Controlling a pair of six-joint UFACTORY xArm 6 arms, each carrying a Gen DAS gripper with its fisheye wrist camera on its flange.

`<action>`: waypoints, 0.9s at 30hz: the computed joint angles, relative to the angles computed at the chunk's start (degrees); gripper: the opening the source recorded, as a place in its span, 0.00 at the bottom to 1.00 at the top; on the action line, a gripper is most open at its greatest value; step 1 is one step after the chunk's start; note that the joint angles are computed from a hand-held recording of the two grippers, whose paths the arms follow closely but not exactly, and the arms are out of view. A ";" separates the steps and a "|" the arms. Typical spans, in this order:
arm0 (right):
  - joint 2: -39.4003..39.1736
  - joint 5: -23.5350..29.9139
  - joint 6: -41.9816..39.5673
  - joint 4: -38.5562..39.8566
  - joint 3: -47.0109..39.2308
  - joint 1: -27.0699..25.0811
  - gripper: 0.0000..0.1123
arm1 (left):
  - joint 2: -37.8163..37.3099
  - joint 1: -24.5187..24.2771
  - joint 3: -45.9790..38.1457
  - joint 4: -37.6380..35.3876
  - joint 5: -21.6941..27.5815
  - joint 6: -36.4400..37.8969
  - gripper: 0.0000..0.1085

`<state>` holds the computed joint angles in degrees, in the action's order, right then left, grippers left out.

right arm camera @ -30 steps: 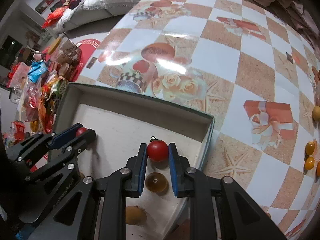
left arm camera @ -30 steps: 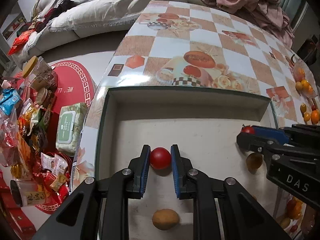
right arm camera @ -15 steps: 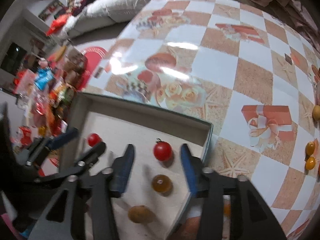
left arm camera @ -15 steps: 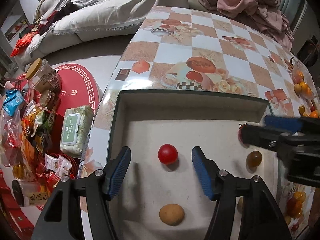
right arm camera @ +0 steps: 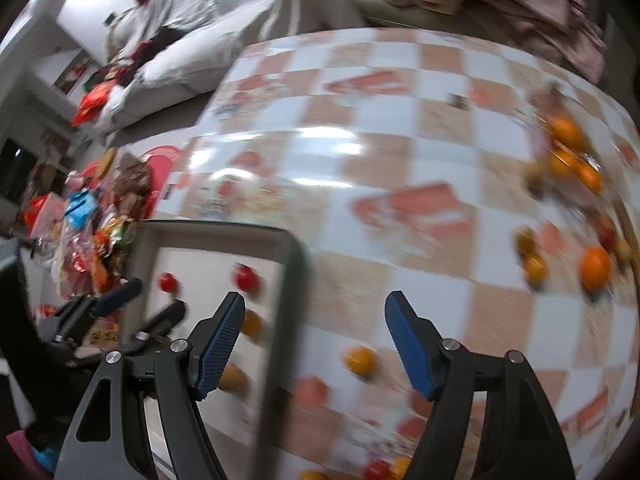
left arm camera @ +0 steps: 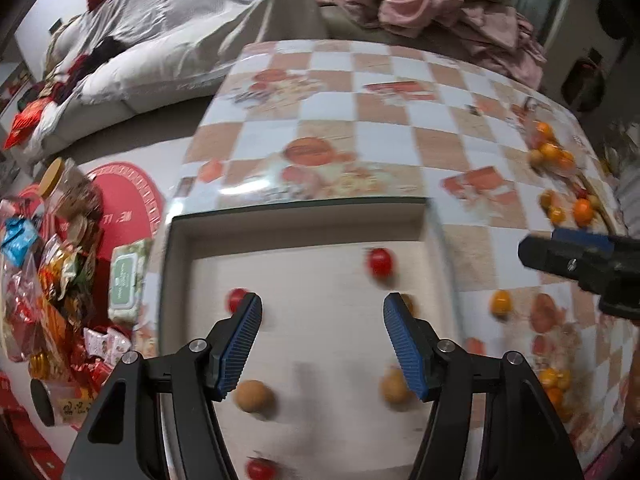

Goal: Organize fruits
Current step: 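Move both open grippers back over the fruits on the table, then grasp a small yellow fruit with left gripper while right grasps another yellow fruit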

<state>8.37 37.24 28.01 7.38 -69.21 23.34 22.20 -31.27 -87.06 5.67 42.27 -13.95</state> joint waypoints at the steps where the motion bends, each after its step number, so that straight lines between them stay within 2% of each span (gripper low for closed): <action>1: -1.57 0.19 0.89 -0.78 1.97 -0.54 0.68 | -0.11 -0.56 -0.13 -0.30 0.01 0.27 0.60; 6: -10.10 2.54 5.88 -4.80 12.87 -3.76 0.68 | 0.05 -3.91 -1.58 -2.65 0.46 1.94 0.60; 13: -17.61 4.32 8.43 -6.06 22.08 -8.34 0.68 | 3.15 -8.67 -6.13 -5.83 2.42 4.10 0.60; 19: -17.89 2.11 4.12 -3.95 22.97 -10.38 0.67 | 8.82 -11.15 -12.40 -5.42 4.53 2.04 0.60; 27: -13.88 0.36 -2.40 -1.87 19.96 -12.51 0.64 | 14.56 -12.64 -17.87 -1.11 8.08 -2.22 0.60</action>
<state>-5.51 37.59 25.61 5.51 -49.26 10.83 36.76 -43.91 -104.94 4.56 50.35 -16.17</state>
